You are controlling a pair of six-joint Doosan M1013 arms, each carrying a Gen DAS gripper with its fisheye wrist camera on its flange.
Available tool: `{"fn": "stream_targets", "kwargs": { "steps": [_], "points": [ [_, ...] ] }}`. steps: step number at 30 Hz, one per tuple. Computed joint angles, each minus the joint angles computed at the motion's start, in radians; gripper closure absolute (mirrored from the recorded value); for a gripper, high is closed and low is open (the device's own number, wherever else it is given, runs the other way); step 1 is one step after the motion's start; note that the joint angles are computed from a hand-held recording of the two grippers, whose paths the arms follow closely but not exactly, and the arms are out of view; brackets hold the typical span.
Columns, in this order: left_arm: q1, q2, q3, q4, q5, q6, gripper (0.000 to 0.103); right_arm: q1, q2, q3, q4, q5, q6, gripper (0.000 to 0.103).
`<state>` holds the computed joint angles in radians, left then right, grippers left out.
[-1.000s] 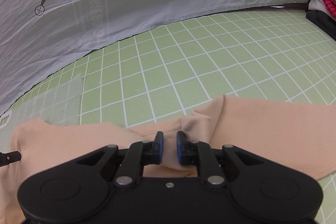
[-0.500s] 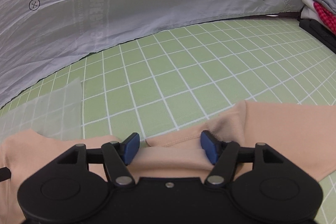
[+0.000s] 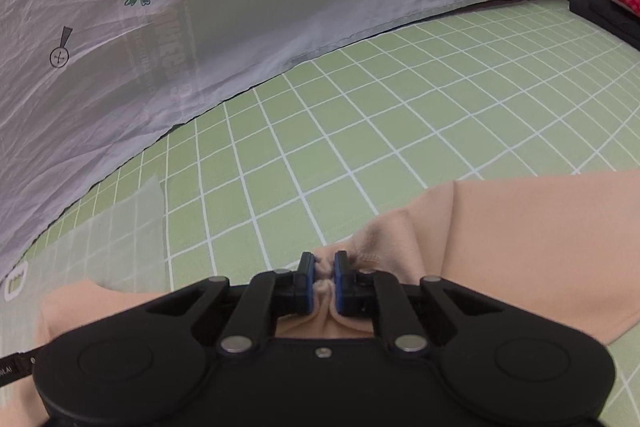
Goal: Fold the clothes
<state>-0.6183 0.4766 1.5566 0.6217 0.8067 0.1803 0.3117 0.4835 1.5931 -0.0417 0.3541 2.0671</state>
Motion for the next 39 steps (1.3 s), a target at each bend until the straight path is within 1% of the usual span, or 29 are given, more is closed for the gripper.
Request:
{"fn": "stream_targets", "kwargs": {
  "steps": [4,7,8,10,12,14,15,16,18,20,21,22,23,25,27,29,30,31,32,33,34,35,36,37,38,39],
  "points": [
    [0.002,-0.001,0.001,-0.004,-0.004,-0.003,0.041,-0.022,0.0,-0.012,0.245,-0.054,-0.181,0.093],
    [0.003,-0.002,0.004,-0.003,-0.011,-0.009,0.041,-0.037,0.008,-0.031,0.505,-0.092,-0.396,0.093],
    [0.003,-0.002,0.004,-0.002,-0.011,-0.007,0.041,-0.04,0.013,-0.039,0.573,-0.102,-0.456,0.093],
    [0.004,-0.002,0.004,-0.002,-0.012,-0.003,0.041,-0.044,0.027,-0.056,0.664,-0.121,-0.541,0.095],
    [0.006,-0.002,0.003,-0.004,-0.008,0.005,0.041,-0.047,0.038,-0.068,0.686,-0.147,-0.562,0.102],
    [0.009,-0.001,-0.001,-0.011,-0.003,0.012,0.041,-0.058,0.046,-0.078,0.697,-0.154,-0.57,0.102],
    [0.01,-0.001,-0.003,-0.015,-0.001,0.016,0.041,-0.062,0.046,-0.079,0.678,-0.159,-0.551,0.102],
    [0.012,0.0,-0.006,-0.017,0.002,0.02,0.041,-0.067,0.045,-0.08,0.678,-0.154,-0.567,0.102],
    [0.018,0.002,-0.008,-0.015,-0.006,0.03,0.041,-0.078,0.045,-0.082,0.703,-0.125,-0.644,0.101],
    [0.025,0.006,-0.013,-0.023,-0.018,0.059,0.041,-0.086,0.048,-0.088,0.71,-0.063,-0.734,0.098],
    [0.029,0.01,-0.017,-0.032,-0.023,0.082,0.041,-0.086,0.049,-0.088,0.672,-0.043,-0.737,0.096],
    [0.031,0.013,-0.021,-0.038,-0.023,0.104,0.041,-0.083,0.049,-0.088,0.618,-0.029,-0.72,0.09],
    [0.033,0.016,-0.025,-0.046,-0.027,0.136,0.041,-0.082,0.05,-0.087,0.587,-0.019,-0.718,0.075],
    [0.037,0.016,-0.024,-0.052,-0.041,0.163,0.041,-0.085,0.054,-0.08,0.631,0.001,-0.8,0.055],
    [0.04,0.014,-0.019,-0.057,-0.056,0.185,0.042,-0.089,0.062,-0.083,0.675,0.03,-0.895,0.049],
    [0.04,0.015,-0.018,-0.053,-0.062,0.204,0.044,-0.088,0.073,-0.092,0.669,0.05,-0.984,0.043],
    [0.04,0.015,-0.018,-0.053,-0.064,0.215,0.047,-0.086,0.077,-0.097,0.65,0.052,-1.021,0.041],
    [0.04,0.016,-0.019,-0.053,-0.066,0.227,0.049,-0.08,0.082,-0.103,0.589,0.049,-1.02,0.035],
    [0.041,0.015,-0.018,-0.055,-0.073,0.237,0.051,-0.071,0.088,-0.111,0.497,0.044,-0.993,0.029],
    [0.042,0.013,-0.014,-0.056,-0.085,0.23,0.056,-0.067,0.093,-0.117,0.458,0.045,-0.993,0.028],
    [0.043,0.011,-0.01,-0.056,-0.097,0.22,0.063,-0.069,0.097,-0.121,0.471,0.051,-1.019,0.029],
    [0.045,0.009,-0.007,-0.057,-0.11,0.211,0.068,-0.073,0.099,-0.122,0.503,0.053,-1.054,0.03],
    [0.046,0.007,-0.003,-0.057,-0.122,0.202,0.079,-0.078,0.098,-0.119,0.553,0.053,-1.099,0.033],
    [0.05,0.005,0.003,-0.068,-0.145,0.185,0.093,-0.083,0.098,-0.116,0.604,0.053,-1.143,0.048],
    [0.054,0.002,0.009,-0.08,-0.169,0.167,0.095,-0.088,0.098,-0.113,0.655,0.054,-1.188,0.065],
    [0.053,0.002,0.009,-0.074,-0.171,0.155,0.097,-0.093,0.099,-0.114,0.699,0.066,-1.223,0.068]
  ]
}}
